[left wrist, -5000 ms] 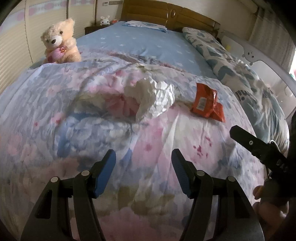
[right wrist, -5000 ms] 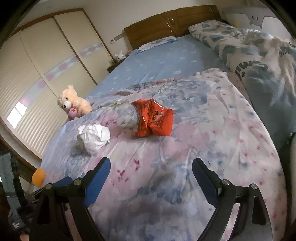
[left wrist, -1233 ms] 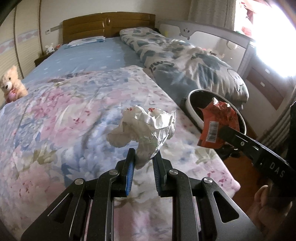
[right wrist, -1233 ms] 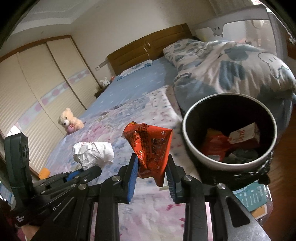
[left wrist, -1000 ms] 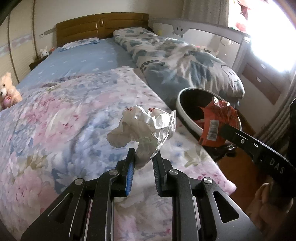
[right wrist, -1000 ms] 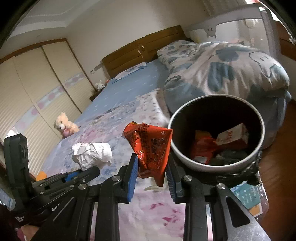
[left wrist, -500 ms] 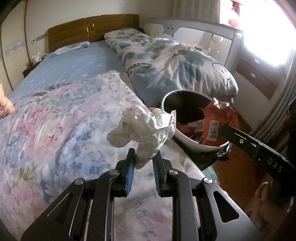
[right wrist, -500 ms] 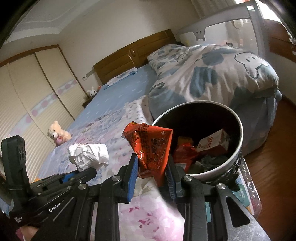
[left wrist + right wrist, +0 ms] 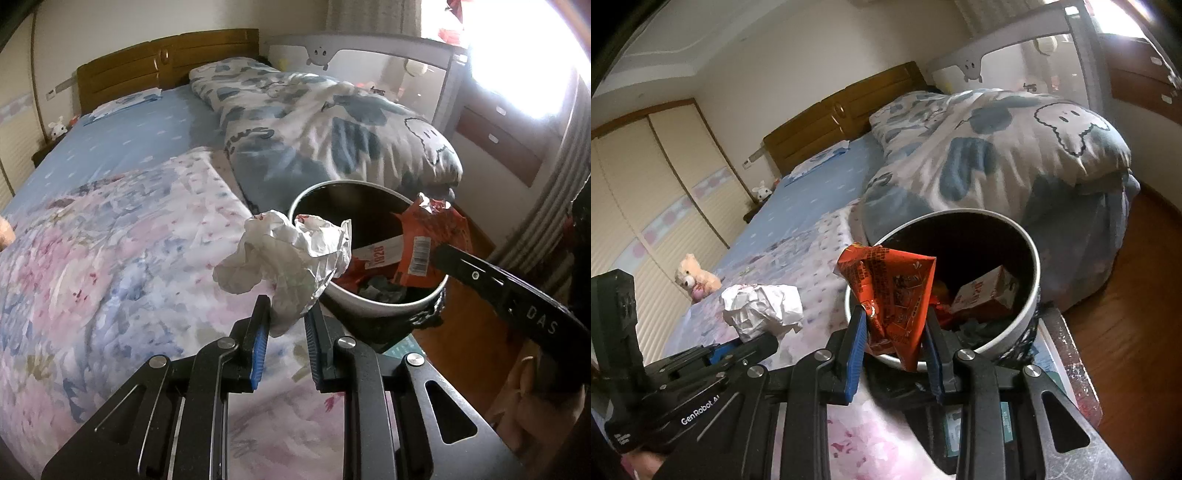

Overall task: Collect trash
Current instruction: 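Lift the foil and red wrapper and carry them over the bin, then open both tools to drop the foil and wrapper into the bin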

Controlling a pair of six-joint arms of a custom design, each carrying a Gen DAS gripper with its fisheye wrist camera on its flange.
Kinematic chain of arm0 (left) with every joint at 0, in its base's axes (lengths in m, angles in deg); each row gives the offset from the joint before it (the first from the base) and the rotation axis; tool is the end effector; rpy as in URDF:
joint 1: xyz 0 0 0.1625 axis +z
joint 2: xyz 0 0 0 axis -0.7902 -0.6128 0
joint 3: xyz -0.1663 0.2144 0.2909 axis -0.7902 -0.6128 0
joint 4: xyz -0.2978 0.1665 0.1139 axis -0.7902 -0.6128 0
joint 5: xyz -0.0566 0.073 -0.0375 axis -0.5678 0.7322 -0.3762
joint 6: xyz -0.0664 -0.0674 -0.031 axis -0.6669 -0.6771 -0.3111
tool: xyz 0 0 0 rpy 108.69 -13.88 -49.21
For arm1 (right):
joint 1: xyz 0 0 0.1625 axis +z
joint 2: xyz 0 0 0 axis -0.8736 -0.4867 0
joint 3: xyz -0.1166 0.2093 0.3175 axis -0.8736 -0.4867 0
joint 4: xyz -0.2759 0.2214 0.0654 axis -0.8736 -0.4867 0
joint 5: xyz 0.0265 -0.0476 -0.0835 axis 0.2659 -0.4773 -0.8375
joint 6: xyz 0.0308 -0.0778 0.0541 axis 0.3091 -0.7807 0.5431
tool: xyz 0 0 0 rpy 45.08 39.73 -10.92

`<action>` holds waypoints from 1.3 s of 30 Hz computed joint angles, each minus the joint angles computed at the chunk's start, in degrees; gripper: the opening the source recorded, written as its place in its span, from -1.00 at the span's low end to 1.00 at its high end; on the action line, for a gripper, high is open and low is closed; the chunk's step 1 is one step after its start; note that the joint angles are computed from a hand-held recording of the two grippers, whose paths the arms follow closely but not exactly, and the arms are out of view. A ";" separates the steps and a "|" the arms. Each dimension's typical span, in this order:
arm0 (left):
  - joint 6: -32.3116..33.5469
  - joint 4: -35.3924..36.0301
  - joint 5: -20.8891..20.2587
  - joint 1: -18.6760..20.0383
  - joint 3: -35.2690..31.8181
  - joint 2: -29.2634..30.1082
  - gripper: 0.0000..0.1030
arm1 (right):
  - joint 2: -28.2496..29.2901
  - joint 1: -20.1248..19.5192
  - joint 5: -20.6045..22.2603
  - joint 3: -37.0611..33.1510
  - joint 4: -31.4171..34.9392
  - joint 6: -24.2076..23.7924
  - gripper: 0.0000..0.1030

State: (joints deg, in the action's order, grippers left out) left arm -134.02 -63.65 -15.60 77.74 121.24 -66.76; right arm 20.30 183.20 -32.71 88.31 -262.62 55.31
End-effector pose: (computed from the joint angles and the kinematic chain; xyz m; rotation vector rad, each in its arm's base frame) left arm -0.0873 -0.2796 0.2589 0.3720 2.2887 -0.8869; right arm 0.3017 -0.3104 0.0203 0.5497 -2.6689 0.9049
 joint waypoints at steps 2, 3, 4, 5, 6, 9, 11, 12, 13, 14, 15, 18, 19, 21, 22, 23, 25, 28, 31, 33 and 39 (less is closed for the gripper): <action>1.43 -2.48 0.01 0.61 0.01 1.48 -0.65 | -0.27 -0.37 -0.03 0.05 -0.04 -0.11 -0.43; 2.21 -3.87 0.06 0.91 0.01 2.34 -0.65 | -0.34 -0.50 -0.10 0.03 -0.07 -0.21 -0.43; 2.74 -4.78 0.07 1.12 0.00 2.92 -0.65 | -0.47 -0.73 -0.10 0.06 -0.13 -0.35 -0.43; 3.35 -5.81 0.05 1.38 0.00 3.50 -0.65 | -0.57 -0.89 -0.08 0.06 -0.17 -0.42 -0.43; 4.00 -6.95 0.01 1.67 -0.02 4.20 -0.65 | -0.66 -1.05 -0.14 0.03 -0.16 -0.51 -0.43; 5.62 -9.90 -0.09 2.36 -0.11 6.16 -0.65 | -0.89 -1.54 -0.12 0.00 -0.03 -0.62 -0.43; 6.55 -11.43 -0.16 2.69 -0.17 7.20 -0.65 | -1.12 -1.95 -0.04 -0.10 0.12 -0.75 -0.43; 7.22 -12.59 -0.21 3.01 -0.24 7.96 -0.65 | -1.19 -2.02 -0.07 -0.14 0.18 -0.84 -0.43; 7.63 -13.45 -0.24 3.22 -0.28 8.58 -0.65 | -1.29 -2.14 -0.10 -0.26 0.31 -1.00 -0.43; 8.12 -14.32 -0.29 3.44 -0.30 9.15 -0.65 | -1.33 -2.16 -0.13 -0.30 0.38 -1.05 -0.43; 8.74 -15.37 -0.28 3.73 -0.41 9.93 -0.65 | -1.40 -2.26 -0.09 -0.42 0.59 -1.18 -0.43; 10.22 -17.99 -0.28 4.35 -0.68 11.86 -0.65 | -1.70 -2.82 0.20 -0.75 1.44 -1.43 -0.43; 10.86 -18.99 -0.26 4.62 -0.84 12.61 -0.65 | -1.81 -3.07 0.25 -0.83 1.64 -1.52 -0.43; 11.90 -20.70 -0.30 5.09 -1.07 13.85 -0.65 | -2.01 -3.43 0.29 -1.00 2.05 -1.64 -0.42; 12.40 -21.56 -0.28 5.38 -1.23 14.56 -0.65 | -2.18 -3.73 0.38 -1.09 2.34 -1.71 -0.42; 12.81 -22.23 -0.24 5.59 -1.34 15.12 -0.65 | -2.28 -3.88 0.40 -1.12 2.48 -1.72 -0.42; 13.77 -23.83 -0.24 6.02 -1.60 16.38 -0.65 | -2.47 -4.20 0.33 -1.26 2.87 -1.88 -0.42; 15.25 -26.05 -0.38 6.60 -2.01 18.13 -0.65 | -2.86 -4.76 0.54 -1.56 3.85 -2.04 -0.42; 16.81 -28.22 -0.50 7.32 -2.54 20.03 -0.65 | -3.11 -5.12 0.63 -2.04 5.08 -2.19 -0.40; 17.77 -29.60 -0.74 8.02 -2.91 21.19 -0.65 | -3.25 -5.51 0.78 -2.39 6.02 -2.41 -0.39; 19.75 -32.05 -1.74 9.51 -3.80 23.55 -0.64 | -3.42 -6.57 1.19 -3.62 8.95 -2.38 -0.36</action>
State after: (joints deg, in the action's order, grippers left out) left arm -114.27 -95.71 -17.34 87.26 117.44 -43.21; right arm 16.88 176.63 -31.52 84.69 -253.67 52.93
